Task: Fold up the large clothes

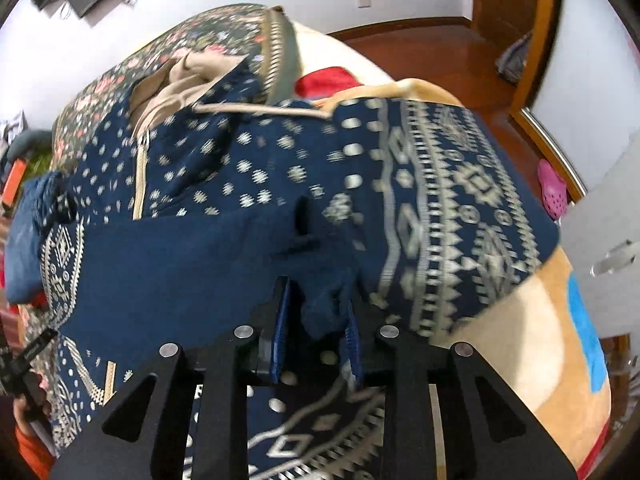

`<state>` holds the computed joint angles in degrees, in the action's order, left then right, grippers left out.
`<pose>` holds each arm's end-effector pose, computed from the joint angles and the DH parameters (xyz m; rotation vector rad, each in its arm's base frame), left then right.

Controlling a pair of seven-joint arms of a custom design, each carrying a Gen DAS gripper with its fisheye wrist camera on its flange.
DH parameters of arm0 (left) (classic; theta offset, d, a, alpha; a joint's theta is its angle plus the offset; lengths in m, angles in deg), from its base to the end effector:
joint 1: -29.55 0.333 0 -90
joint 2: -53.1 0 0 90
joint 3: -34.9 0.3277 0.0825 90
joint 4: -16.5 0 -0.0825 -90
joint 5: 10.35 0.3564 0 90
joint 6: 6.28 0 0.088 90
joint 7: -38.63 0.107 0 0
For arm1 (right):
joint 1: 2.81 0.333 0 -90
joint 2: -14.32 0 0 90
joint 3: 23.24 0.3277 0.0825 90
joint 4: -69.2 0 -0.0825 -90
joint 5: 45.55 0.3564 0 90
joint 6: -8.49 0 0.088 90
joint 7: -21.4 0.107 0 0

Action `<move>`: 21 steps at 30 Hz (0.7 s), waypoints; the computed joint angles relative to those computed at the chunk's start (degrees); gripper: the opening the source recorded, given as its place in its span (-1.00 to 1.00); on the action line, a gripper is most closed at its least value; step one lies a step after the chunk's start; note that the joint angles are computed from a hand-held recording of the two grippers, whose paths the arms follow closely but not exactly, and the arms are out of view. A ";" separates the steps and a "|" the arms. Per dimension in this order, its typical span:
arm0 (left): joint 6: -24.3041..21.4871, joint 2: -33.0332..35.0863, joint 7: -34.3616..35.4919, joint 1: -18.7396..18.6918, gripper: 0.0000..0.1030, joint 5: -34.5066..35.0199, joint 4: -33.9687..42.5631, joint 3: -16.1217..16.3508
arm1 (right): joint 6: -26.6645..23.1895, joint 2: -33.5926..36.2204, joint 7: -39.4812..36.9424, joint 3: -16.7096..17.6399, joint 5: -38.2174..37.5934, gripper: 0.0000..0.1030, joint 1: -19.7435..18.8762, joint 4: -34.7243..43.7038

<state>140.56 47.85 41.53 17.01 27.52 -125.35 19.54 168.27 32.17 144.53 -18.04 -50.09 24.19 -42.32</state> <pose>0.4024 -0.2240 0.3710 -2.3562 1.3940 -0.3476 0.5395 0.3382 0.4103 -1.8883 1.8165 -0.1796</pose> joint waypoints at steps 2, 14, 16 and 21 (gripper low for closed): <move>-1.58 -1.55 -0.85 -0.39 0.60 -0.42 -0.43 -0.50 | 0.44 -1.61 0.78 -0.69 -0.76 -0.55 0.13 -1.41; -12.18 -11.97 3.98 -2.58 0.60 -5.28 -0.79 -5.30 | 10.58 -12.30 12.74 -4.15 -13.20 0.30 -1.35 -11.25; -13.91 -12.27 4.73 -2.59 0.60 -3.89 1.15 -6.27 | 11.43 -12.81 14.54 -4.00 -14.93 0.33 -2.45 -11.67; -11.02 -10.49 5.35 -2.73 0.60 -0.31 6.14 -6.93 | 13.48 -12.18 11.06 -1.71 -6.73 0.40 -6.63 -13.33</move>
<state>129.53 37.36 46.89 14.28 27.21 -119.21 12.62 181.75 19.99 155.59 -19.75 -56.82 17.56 -55.65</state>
